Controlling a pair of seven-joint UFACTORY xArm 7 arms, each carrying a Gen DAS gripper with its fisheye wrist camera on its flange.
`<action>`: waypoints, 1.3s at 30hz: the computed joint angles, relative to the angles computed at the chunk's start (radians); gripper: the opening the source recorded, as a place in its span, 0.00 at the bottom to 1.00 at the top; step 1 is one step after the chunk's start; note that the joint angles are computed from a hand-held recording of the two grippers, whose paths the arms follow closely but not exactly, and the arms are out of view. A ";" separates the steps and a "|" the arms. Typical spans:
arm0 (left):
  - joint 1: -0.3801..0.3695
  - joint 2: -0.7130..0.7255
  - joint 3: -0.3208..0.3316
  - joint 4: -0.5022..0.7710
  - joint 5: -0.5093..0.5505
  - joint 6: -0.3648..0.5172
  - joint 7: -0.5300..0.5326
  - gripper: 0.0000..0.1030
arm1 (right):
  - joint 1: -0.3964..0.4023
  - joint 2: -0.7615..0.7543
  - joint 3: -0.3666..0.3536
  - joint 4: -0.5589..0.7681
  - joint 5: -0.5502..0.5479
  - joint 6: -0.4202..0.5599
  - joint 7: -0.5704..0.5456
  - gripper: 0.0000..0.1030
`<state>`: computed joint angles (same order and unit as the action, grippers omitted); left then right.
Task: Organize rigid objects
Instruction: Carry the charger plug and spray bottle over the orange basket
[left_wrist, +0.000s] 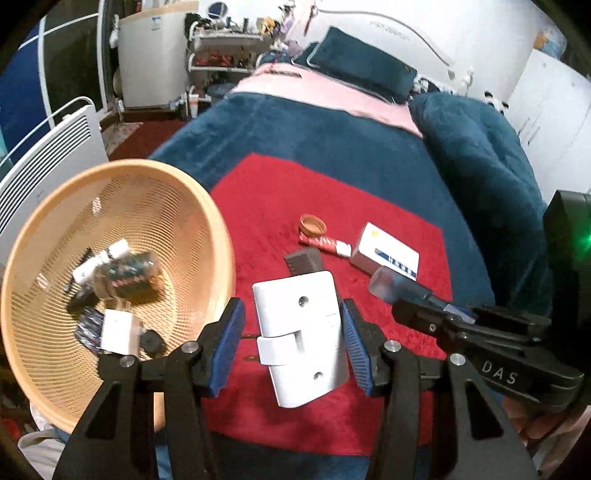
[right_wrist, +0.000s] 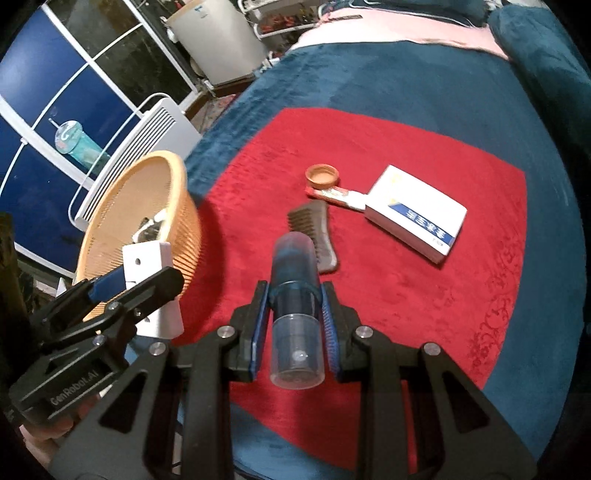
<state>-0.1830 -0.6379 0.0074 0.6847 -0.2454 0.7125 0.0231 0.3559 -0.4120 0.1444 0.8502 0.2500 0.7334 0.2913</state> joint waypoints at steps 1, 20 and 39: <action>0.006 -0.007 0.007 0.001 0.003 0.002 0.002 0.53 | 0.004 0.010 0.007 0.016 -0.003 -0.003 0.002 0.27; 0.201 -0.040 0.128 0.008 0.053 0.049 0.053 0.53 | 0.085 0.232 0.081 0.262 -0.050 -0.020 0.008 0.27; 0.314 0.023 0.181 0.029 0.053 0.074 0.099 0.53 | 0.144 0.409 0.111 0.441 -0.095 0.019 0.020 0.27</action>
